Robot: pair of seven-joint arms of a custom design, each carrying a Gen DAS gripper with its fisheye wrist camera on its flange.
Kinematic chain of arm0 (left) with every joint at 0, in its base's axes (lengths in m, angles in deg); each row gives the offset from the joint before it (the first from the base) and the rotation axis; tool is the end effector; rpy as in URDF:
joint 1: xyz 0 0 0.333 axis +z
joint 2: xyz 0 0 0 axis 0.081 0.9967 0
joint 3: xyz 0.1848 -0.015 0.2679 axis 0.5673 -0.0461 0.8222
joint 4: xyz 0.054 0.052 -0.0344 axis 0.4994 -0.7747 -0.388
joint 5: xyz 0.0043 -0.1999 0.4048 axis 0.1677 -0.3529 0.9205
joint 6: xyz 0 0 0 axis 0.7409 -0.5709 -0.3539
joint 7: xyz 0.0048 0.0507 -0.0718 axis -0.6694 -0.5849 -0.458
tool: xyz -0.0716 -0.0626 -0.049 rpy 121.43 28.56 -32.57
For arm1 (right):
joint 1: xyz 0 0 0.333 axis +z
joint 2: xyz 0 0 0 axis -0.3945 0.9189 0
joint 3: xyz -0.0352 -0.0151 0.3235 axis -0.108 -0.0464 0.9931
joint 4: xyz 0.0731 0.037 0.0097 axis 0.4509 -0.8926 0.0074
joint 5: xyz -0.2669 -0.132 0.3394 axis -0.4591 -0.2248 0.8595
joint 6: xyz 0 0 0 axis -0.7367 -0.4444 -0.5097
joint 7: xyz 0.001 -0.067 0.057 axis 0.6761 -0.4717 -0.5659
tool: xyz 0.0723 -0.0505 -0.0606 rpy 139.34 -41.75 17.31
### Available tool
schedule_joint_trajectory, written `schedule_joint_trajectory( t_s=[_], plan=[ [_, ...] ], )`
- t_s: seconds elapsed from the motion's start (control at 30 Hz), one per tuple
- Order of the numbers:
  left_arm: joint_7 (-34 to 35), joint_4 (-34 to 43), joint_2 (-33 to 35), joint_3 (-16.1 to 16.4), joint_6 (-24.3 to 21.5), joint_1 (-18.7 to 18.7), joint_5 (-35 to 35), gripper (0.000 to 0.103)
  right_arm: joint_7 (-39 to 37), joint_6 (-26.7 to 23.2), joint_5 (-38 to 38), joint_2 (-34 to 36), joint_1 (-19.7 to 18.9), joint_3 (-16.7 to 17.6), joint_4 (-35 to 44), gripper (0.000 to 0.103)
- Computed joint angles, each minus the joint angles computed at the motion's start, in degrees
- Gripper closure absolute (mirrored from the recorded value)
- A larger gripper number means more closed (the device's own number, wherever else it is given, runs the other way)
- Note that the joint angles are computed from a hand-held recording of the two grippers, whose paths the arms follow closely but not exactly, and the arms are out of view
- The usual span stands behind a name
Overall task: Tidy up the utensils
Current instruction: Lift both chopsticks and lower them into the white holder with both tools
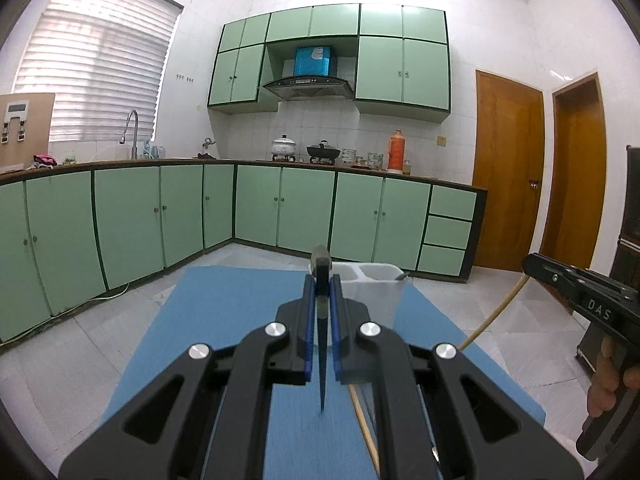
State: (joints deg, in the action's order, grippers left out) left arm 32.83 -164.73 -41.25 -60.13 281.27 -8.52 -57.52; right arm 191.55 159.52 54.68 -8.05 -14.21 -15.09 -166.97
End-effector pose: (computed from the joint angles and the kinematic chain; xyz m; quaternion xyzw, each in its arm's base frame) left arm 0.5091 -0.2080 0.5039 -0.5247 0.5798 -0.4960 0.3775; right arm 0.5107 0.0389 0.5083 -0.5973 0.5217 -0.3613 0.4904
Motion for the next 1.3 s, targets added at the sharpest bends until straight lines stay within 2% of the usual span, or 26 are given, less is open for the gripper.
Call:
schedule_joint_trajectory(
  t_s=[0.23,0.37,0.47,0.57,0.83,0.93,1.0,1.07,1.23,1.3],
  plan=[
    [-0.9,1.3,-0.3,0.5,-1.6,0.7,2.4,0.097,8.6,-1.5,-10.3,1.8,3.0,-4.6,5.2,0.096],
    [-3.8,2.2,-0.3,1.2,-3.9,1.2,5.6,0.097,18.4,-1.7,-21.3,3.2,4.2,-7.5,9.1,0.096],
    [-4.1,3.4,0.1,1.0,-4.4,2.0,6.5,0.097,23.7,-1.5,-26.5,4.4,3.5,-7.6,11.7,0.096],
    [-5.3,5.1,0.9,1.3,-5.0,2.1,8.5,0.097,33.5,-0.4,-35.4,6.5,3.2,-8.5,16.6,0.096],
    [-7.2,12.3,4.4,2.6,-5.4,1.8,13.3,0.097,41.9,2.0,-41.1,9.9,-1.7,-4.6,25.8,0.096],
    [-5.7,16.6,6.9,3.1,-4.5,1.0,12.7,0.097,45.2,2.5,-42.3,11.6,-3.7,-2.9,30.1,0.096],
    [-3.3,20.0,8.9,3.5,-3.1,-0.1,11.0,0.097,47.2,2.1,-43.5,12.9,-5.0,-1.6,33.1,0.096],
    [-4.6,23.5,11.0,4.2,-2.9,-0.6,12.4,0.097,48.9,0.8,-44.9,14.3,-6.2,-0.1,36.0,0.096],
    [-2.6,33.3,17.5,6.6,-2.4,-3.6,10.9,0.097,57.9,-1.7,-53.3,19.2,-9.4,3.5,44.8,0.096],
    [1.9,38.4,21.1,8.5,-2.3,-6.3,7.2,0.097,65.9,-2.3,-60.2,22.2,-9.6,3.9,49.7,0.096]
  ],
)
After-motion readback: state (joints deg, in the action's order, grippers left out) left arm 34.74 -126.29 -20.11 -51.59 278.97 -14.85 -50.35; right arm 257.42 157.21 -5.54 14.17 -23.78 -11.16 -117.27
